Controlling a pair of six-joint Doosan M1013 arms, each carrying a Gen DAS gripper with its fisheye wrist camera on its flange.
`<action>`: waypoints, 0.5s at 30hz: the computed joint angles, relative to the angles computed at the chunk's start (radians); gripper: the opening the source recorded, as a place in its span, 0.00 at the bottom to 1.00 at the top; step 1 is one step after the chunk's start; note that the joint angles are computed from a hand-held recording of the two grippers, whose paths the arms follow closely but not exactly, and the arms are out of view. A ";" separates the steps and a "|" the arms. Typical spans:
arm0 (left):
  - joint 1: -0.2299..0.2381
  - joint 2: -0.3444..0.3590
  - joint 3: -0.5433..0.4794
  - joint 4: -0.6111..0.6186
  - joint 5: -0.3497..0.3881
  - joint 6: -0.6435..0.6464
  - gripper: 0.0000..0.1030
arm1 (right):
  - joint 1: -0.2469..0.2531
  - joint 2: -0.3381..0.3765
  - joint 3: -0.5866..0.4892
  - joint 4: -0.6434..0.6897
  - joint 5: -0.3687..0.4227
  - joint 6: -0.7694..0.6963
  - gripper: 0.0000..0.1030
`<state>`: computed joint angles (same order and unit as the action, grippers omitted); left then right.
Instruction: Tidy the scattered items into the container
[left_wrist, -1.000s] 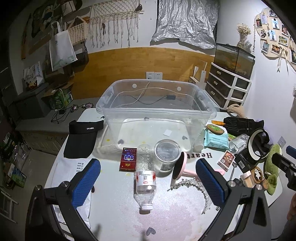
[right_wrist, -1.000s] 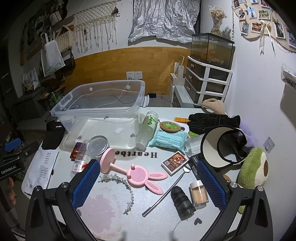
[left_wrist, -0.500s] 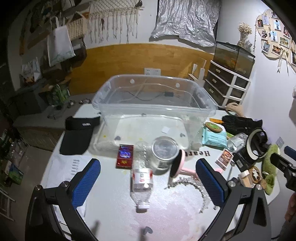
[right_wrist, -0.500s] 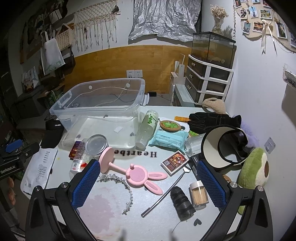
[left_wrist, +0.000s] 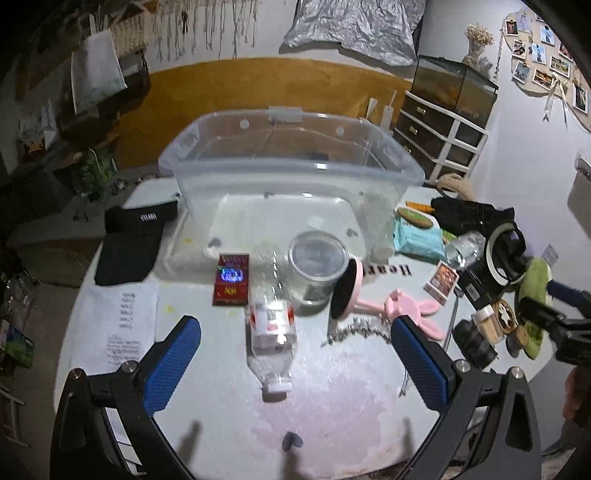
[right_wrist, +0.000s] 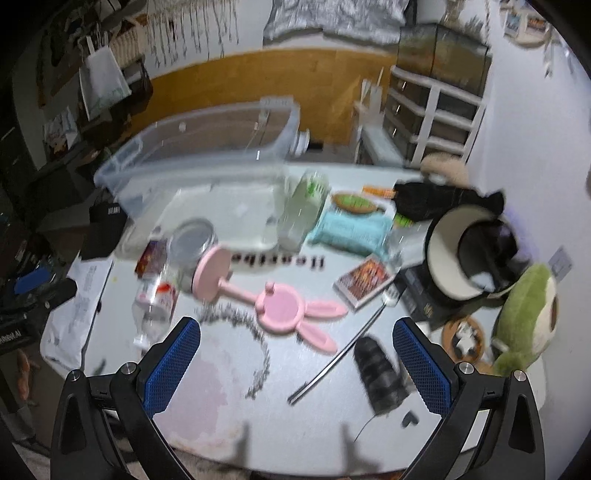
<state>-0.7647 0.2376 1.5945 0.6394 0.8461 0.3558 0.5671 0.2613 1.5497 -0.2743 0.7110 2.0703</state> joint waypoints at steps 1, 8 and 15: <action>0.002 -0.001 0.005 -0.009 -0.004 0.001 1.00 | -0.003 0.005 0.002 0.029 0.010 -0.024 1.00; 0.006 0.004 0.035 -0.031 -0.011 -0.006 0.98 | 0.003 0.016 0.049 0.040 0.022 -0.070 0.91; 0.010 0.019 0.043 -0.099 -0.021 0.065 0.89 | -0.030 0.036 0.080 0.131 0.055 -0.049 0.58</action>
